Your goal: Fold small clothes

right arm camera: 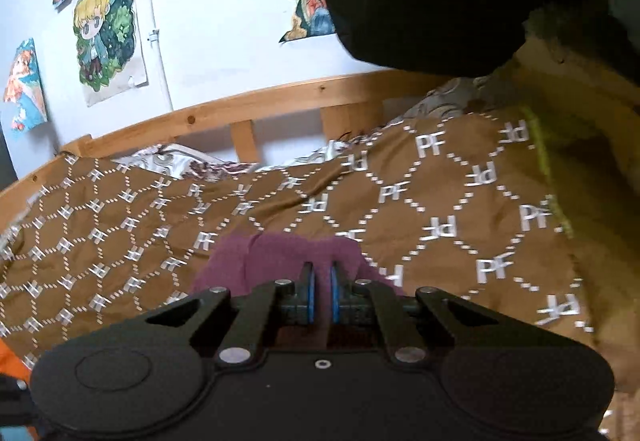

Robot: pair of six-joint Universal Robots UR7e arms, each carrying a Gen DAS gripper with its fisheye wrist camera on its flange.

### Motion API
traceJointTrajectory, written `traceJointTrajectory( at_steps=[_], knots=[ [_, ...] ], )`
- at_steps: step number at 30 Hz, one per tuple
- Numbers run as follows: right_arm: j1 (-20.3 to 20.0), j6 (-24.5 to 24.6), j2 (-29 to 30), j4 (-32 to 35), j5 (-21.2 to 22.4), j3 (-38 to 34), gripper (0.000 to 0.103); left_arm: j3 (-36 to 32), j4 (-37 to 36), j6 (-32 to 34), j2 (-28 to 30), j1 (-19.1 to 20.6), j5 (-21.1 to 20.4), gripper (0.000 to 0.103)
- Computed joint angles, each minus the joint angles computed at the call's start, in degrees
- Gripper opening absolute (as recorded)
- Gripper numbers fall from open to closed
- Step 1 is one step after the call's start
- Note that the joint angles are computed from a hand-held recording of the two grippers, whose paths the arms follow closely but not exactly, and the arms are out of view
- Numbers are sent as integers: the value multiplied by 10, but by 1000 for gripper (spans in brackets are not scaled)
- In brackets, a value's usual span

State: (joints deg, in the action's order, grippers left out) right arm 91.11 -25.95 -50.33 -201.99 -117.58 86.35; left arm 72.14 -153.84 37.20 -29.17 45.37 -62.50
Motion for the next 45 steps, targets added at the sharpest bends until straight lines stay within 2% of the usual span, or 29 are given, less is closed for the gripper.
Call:
traceJointTrajectory(
  at_steps=[2, 6, 12, 17, 18, 20, 21, 22, 25, 28, 29, 30, 31, 32, 35, 37, 41, 44, 45],
  knots=[
    [-5, -4, -5, -16, -9, 16, 7, 2, 17, 1, -1, 0, -10, 10],
    [-24, 16, -17, -56, -8, 63, 7, 3, 44, -17, -2, 5, -33, 9],
    [-47, 36, -20, -100, -3, 110, 7, -36, 145, -108, 2, 21, -72, 9],
    [-53, 7, -16, -121, 27, 112, 9, -18, 114, -145, -13, 16, -68, 10],
    [-54, 9, -17, -116, 35, 110, 12, -16, 108, -150, -15, 14, -64, 15],
    [-58, 25, -19, -108, 51, 105, 22, -13, 98, -165, -20, 10, -51, 45],
    [-61, 35, -20, -104, 60, 102, 31, -9, 85, -177, -20, 5, -30, 69],
    [-64, 44, -22, -103, 70, 101, 36, -4, 65, -187, -20, 0, -2, 79],
    [-73, 72, -24, -99, 87, 94, 37, -6, 43, -206, -15, -5, 57, 87],
    [-82, 103, -29, -86, 110, 90, 36, -32, 73, -243, -3, -1, 95, 89],
    [-83, 103, -28, -84, 111, 87, 34, -46, 95, -266, 3, 1, 109, 89],
    [-82, 96, -26, -84, 112, 85, 23, -60, 119, -294, 9, 3, 122, 90],
    [-81, 84, -24, -87, 110, 84, 18, -72, 140, -320, 14, 5, 131, 90],
    [-77, 62, -18, -93, 101, 80, 17, -84, 163, -347, 17, 8, 134, 90],
    [-65, 13, -5, -106, 66, 69, 14, -107, 201, -402, 20, 21, 109, 94],
    [-66, 13, -5, -105, 64, 71, 14, -119, 219, -416, 26, 26, 105, 99],
    [-71, 24, -9, -99, 65, 80, 15, -119, 230, -417, 27, 29, 106, 99],
    [-69, 29, -10, -100, 58, 83, 20, -116, 227, -409, 25, 27, 112, 99],
    [-68, 28, -11, -100, 55, 84, 26, -116, 226, -407, 26, 26, 113, 99]
  ],
)
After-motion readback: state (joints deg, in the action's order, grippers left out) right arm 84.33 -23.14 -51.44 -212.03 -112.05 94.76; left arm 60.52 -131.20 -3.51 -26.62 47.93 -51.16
